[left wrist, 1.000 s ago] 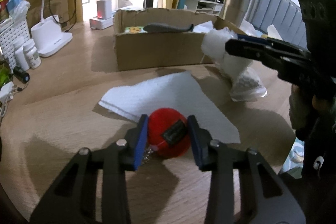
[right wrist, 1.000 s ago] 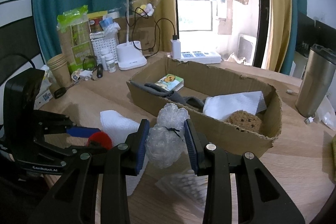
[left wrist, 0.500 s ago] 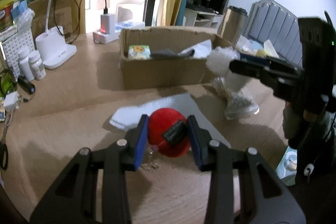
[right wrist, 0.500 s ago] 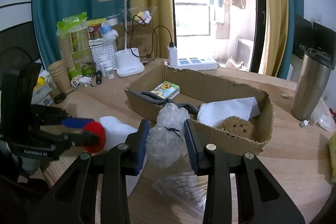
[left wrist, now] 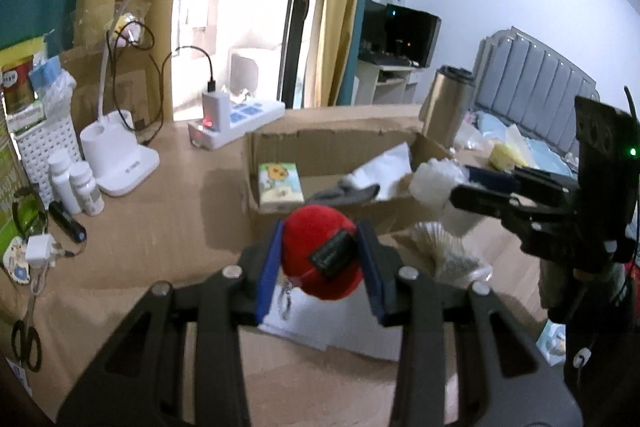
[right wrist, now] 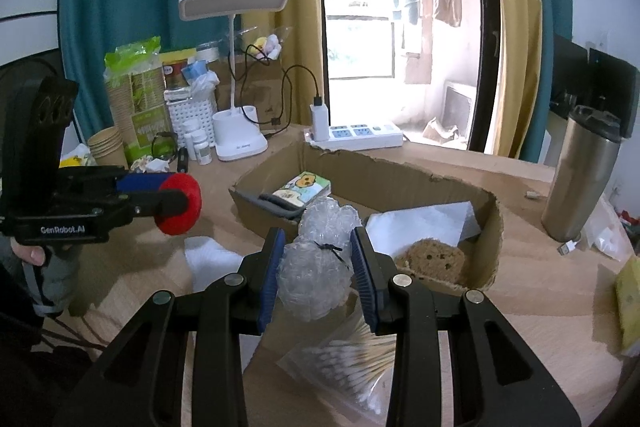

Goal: Organize soft objects
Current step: 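Carry the red ball and bubble-wrap bag over the cardboard box with both grippers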

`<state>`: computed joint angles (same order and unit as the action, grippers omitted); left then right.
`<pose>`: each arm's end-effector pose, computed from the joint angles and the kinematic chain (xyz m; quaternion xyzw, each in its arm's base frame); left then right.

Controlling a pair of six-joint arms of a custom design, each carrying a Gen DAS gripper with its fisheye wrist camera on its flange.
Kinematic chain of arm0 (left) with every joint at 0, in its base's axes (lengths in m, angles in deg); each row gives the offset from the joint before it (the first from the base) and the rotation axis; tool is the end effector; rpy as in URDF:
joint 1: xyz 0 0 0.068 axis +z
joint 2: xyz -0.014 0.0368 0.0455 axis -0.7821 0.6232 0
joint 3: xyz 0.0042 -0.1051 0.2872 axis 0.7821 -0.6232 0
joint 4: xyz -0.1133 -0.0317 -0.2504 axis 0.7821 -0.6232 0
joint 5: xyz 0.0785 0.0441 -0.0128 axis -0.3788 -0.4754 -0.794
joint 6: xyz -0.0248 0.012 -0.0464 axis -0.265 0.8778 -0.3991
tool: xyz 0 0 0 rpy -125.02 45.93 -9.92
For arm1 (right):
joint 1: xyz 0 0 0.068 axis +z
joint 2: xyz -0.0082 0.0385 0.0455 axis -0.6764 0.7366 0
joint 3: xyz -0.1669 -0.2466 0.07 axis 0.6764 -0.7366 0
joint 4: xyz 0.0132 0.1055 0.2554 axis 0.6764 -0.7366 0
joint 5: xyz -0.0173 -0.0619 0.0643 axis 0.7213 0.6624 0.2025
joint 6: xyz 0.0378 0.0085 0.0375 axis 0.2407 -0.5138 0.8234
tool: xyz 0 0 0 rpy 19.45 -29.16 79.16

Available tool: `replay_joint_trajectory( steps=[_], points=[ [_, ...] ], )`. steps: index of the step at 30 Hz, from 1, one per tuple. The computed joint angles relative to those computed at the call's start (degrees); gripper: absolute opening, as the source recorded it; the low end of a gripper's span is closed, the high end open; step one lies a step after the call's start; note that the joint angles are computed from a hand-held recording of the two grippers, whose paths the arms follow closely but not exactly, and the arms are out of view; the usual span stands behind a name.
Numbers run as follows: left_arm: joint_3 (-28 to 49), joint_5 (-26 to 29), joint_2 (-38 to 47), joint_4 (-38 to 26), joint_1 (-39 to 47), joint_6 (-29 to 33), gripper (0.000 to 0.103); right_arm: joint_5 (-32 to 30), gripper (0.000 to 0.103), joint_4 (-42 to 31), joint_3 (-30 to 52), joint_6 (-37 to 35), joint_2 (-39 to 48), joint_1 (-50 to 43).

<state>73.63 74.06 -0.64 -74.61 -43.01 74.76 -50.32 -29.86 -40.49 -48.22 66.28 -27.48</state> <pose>0.2361 0.0198 0.1750 0.0796 0.8781 -0.1382 0.4512 0.2648 0.0825 0.1937 -0.2588 0.8403 0.1556 0.4503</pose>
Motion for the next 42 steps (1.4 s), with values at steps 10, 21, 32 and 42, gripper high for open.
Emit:
replay_joint_trajectory(
  steps=[10,21,32,42],
  points=[
    [2.82,-0.63,2.74,1.49,-1.36,-1.23,0.038,0.07,0.036,0.84,1.71,-0.9,0.29,-0.97],
    [5.39,-1.87,5.56,5.26,-2.63,-4.58,0.038,-2.31,0.036,2.71,5.4,-0.69,5.04,-2.06],
    [8.76,-4.87,11.33,7.73,-2.9,-3.89,0.038,-2.24,0.036,2.39,9.03,-0.56,8.77,-2.21],
    [12.48,-3.9,16.02,7.1,-3.7,-3.21,0.038,-1.33,0.036,2.26,10.85,-0.2,10.69,-2.25]
  ],
)
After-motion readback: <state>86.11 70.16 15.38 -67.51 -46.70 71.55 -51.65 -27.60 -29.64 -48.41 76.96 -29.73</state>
